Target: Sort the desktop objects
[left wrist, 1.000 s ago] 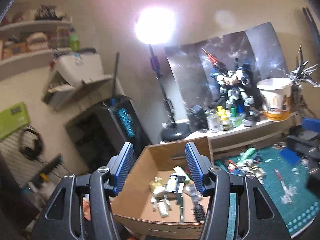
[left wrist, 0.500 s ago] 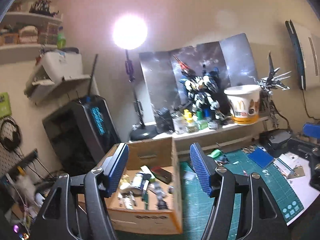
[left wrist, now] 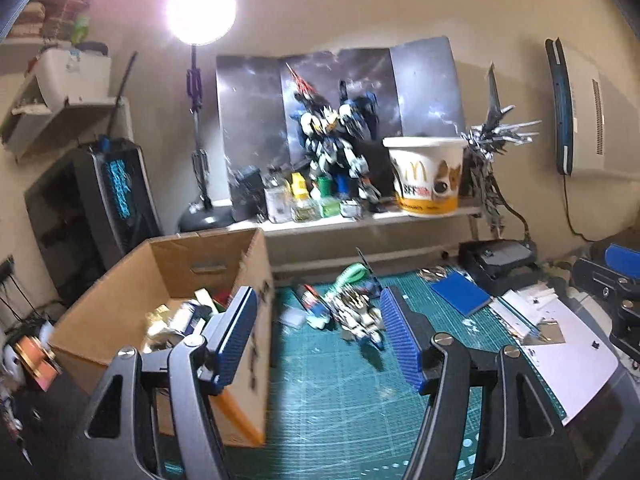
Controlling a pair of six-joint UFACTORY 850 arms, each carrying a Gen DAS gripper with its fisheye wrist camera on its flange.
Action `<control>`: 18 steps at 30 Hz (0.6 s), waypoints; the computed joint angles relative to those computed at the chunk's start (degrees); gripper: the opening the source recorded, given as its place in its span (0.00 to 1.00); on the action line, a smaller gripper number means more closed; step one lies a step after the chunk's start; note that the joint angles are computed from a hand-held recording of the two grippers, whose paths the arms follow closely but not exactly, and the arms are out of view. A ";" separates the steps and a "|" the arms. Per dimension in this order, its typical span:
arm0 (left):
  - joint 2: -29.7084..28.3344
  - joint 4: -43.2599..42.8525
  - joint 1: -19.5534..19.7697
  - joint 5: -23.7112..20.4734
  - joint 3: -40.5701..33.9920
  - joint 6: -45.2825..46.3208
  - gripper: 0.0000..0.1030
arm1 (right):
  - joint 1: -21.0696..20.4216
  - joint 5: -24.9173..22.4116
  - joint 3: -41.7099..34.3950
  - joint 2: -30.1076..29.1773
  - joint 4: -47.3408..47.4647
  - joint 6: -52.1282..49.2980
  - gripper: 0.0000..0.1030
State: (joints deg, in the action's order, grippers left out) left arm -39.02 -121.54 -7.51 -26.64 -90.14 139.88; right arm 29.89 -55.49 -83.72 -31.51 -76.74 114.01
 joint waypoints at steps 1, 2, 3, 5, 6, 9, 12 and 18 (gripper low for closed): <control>-0.32 -0.18 -0.22 0.40 -0.11 0.32 0.63 | -0.24 0.09 0.36 -0.04 0.28 0.15 0.47; -0.66 -1.01 -0.48 1.11 -0.30 1.51 0.63 | -0.45 0.41 0.82 0.00 0.44 0.68 0.47; -0.99 -1.89 -0.74 1.81 -0.48 2.72 0.63 | -0.67 0.73 1.26 0.03 0.61 1.17 0.47; -1.72 -2.04 -1.03 2.94 -1.10 3.37 0.63 | -1.16 1.42 1.46 -0.34 1.21 1.10 0.47; -2.20 -0.95 -1.05 3.50 -1.70 2.16 0.63 | -1.46 2.24 1.66 -0.45 1.34 1.17 0.47; -3.52 1.91 -1.04 5.22 -3.43 -1.26 0.63 | -2.26 3.88 1.48 -1.21 1.93 0.84 0.47; -4.50 4.74 -1.12 6.54 -4.43 -3.83 0.63 | -2.94 5.79 1.17 -1.98 1.83 0.59 0.47; -4.78 0.88 -0.60 5.94 -2.93 -1.14 0.63 | -3.37 7.57 0.47 -3.36 0.30 0.87 0.47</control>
State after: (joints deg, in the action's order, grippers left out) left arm -43.80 -120.66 -8.11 -20.70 -93.06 138.73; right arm 26.52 -47.93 -83.25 -34.87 -76.44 114.87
